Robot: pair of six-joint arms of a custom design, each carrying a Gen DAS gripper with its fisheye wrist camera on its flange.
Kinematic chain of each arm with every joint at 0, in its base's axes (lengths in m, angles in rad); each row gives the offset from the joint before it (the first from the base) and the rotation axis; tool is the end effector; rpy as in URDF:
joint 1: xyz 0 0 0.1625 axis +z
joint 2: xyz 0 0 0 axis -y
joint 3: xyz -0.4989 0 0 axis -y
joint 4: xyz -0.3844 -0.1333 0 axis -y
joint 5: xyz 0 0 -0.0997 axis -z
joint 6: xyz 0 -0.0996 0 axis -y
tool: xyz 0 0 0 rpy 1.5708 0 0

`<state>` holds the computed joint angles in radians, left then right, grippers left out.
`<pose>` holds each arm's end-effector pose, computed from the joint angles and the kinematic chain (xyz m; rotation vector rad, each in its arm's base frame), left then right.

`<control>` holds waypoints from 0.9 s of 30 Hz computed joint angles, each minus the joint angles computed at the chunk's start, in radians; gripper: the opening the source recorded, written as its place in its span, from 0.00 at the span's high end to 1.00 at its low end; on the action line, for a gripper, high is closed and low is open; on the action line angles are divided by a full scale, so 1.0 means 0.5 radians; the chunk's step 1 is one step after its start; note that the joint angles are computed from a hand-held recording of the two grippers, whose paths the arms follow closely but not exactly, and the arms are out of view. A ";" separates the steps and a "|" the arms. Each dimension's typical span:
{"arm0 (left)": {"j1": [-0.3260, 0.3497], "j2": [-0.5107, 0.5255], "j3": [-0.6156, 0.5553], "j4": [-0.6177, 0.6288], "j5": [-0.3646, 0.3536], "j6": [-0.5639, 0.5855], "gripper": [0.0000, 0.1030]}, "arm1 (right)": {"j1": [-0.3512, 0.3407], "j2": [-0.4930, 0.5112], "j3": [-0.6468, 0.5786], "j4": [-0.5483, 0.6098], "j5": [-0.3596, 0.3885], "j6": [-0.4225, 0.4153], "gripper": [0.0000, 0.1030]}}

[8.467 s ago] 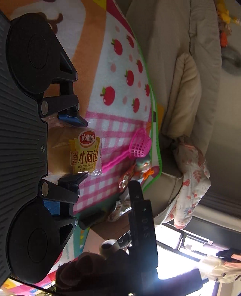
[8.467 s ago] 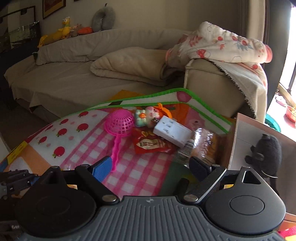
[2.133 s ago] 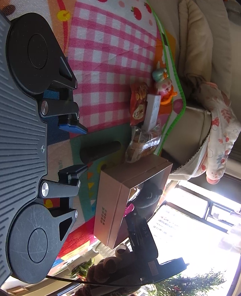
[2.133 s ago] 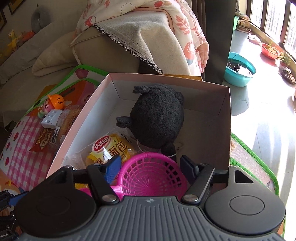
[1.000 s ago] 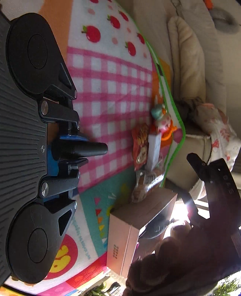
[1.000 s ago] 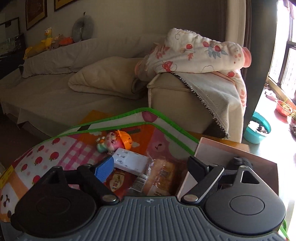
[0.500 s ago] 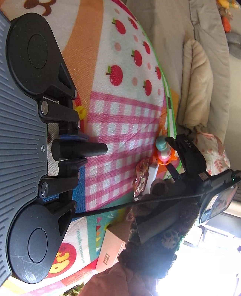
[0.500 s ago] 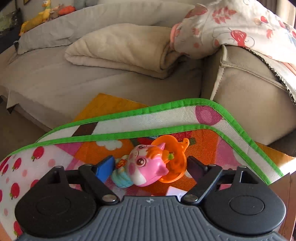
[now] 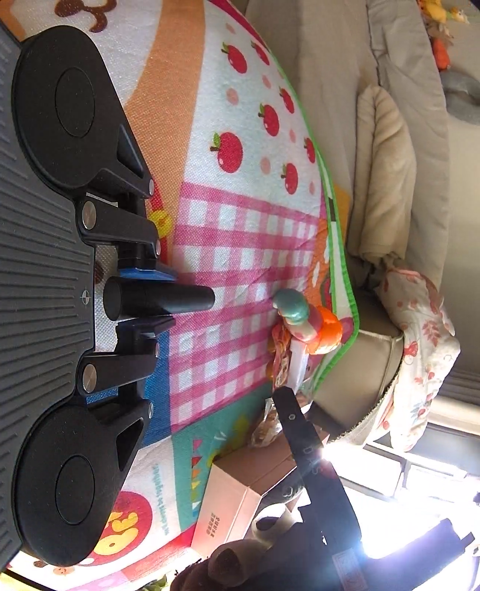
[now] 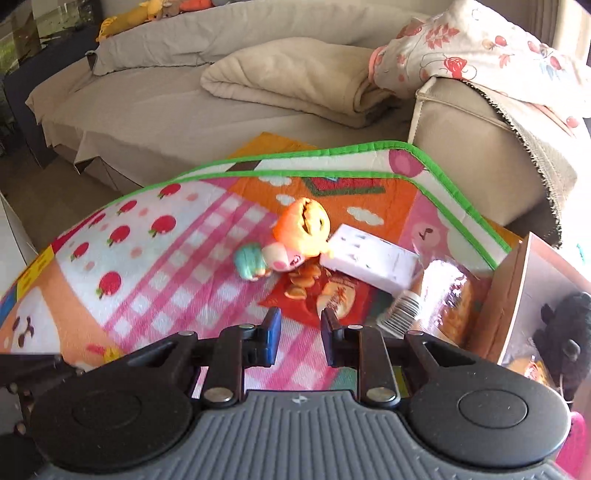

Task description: Organize objects

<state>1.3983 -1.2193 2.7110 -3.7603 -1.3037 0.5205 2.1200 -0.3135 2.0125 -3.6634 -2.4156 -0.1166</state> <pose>0.0988 -0.3626 0.2381 0.7720 2.5165 -0.8809 0.3335 -0.4323 -0.0877 0.5598 -2.2529 0.6733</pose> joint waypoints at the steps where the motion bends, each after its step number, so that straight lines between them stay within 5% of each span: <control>1: -0.001 0.005 0.004 -0.015 0.002 0.002 0.78 | 0.015 0.021 0.003 -0.069 -0.046 -0.068 0.73; 5: -0.006 0.044 0.023 -0.101 0.011 0.030 0.77 | 0.024 0.085 -0.064 -0.257 -0.082 -0.244 0.34; 10: 0.013 0.044 0.019 -0.107 -0.019 0.033 0.77 | -0.032 0.211 -0.350 -0.305 -0.038 -0.282 0.13; 15: 0.035 0.002 -0.004 -0.023 -0.061 0.009 0.77 | -0.120 0.338 -0.712 -0.040 -0.142 -0.285 0.18; 17: 0.063 -0.017 -0.018 0.011 -0.106 0.004 0.77 | -0.131 0.339 -0.722 0.102 -0.159 -0.256 0.49; 18: 0.074 -0.024 -0.024 0.024 -0.126 -0.002 0.77 | -0.118 0.346 -0.706 0.058 -0.177 -0.316 0.50; 20: 0.091 -0.035 -0.035 0.048 -0.153 -0.010 0.77 | -0.092 0.313 -0.569 -0.037 -0.138 -0.404 0.53; 24: 0.091 -0.026 -0.026 0.023 -0.165 0.008 0.77 | -0.024 0.145 -0.160 -0.018 -0.067 -0.182 0.55; 27: 0.059 -0.009 -0.016 0.018 -0.151 0.036 0.77 | 0.060 0.090 0.136 -0.211 -0.074 -0.129 0.56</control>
